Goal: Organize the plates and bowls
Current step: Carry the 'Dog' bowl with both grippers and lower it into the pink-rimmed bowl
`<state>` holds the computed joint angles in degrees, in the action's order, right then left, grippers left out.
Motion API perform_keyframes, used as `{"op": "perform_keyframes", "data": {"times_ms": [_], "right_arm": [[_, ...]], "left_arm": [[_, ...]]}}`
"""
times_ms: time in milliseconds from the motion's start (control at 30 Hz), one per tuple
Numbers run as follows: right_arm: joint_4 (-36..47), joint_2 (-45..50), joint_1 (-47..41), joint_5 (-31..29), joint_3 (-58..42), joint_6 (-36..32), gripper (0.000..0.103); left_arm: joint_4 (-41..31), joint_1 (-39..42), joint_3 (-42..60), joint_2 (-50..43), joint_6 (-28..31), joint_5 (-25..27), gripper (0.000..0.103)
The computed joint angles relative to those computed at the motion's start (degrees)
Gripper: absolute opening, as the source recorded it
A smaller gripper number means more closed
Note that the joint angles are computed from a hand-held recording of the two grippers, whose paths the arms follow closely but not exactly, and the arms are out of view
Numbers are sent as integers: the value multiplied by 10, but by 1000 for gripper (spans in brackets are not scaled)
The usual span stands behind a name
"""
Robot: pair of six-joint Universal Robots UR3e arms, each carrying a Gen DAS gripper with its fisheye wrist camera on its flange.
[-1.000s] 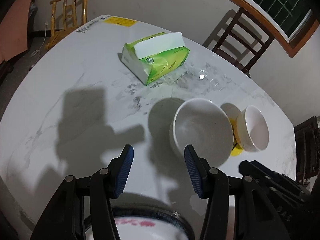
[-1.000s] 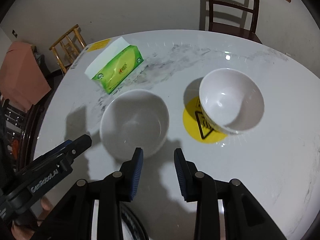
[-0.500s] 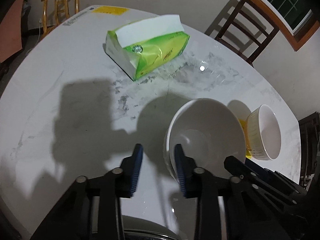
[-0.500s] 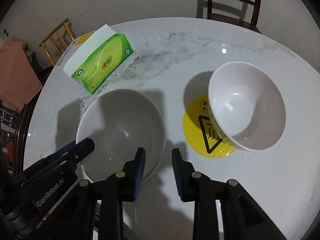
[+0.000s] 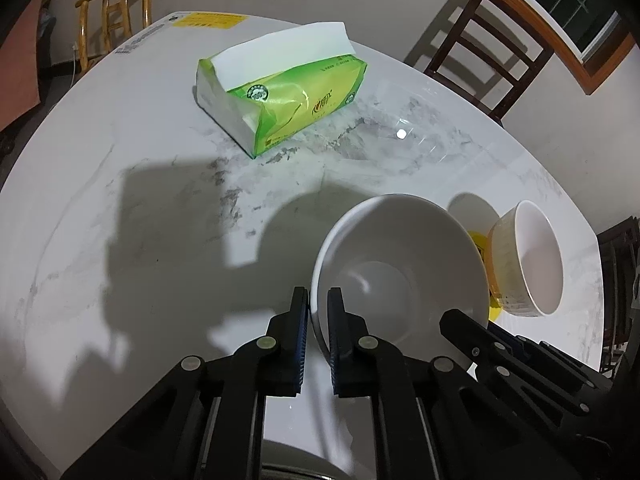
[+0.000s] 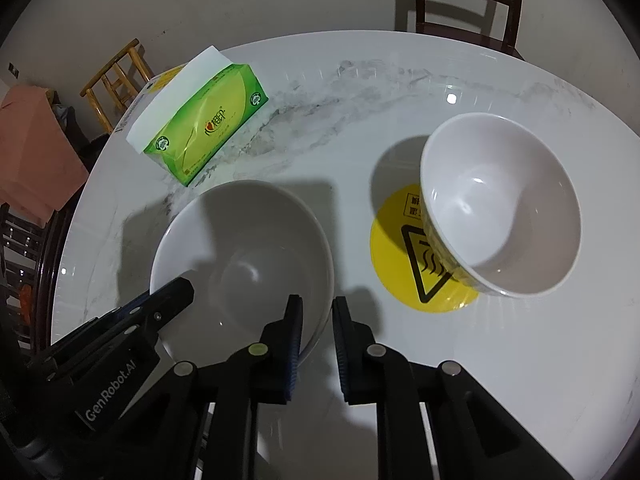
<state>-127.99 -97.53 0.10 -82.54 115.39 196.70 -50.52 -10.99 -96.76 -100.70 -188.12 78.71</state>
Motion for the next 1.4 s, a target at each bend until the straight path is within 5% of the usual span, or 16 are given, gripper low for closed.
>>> {"op": "perform_keyframes", "data": {"times_ms": [667,1400], "right_arm": [[102,-142,35,-8,13,26,16],[364,-422,-31,12,-3,-15,16]], "left_arm": [[-58,-7,-73,151,8,25,7],[-165,-115,-64,278,-51,79,7]]}}
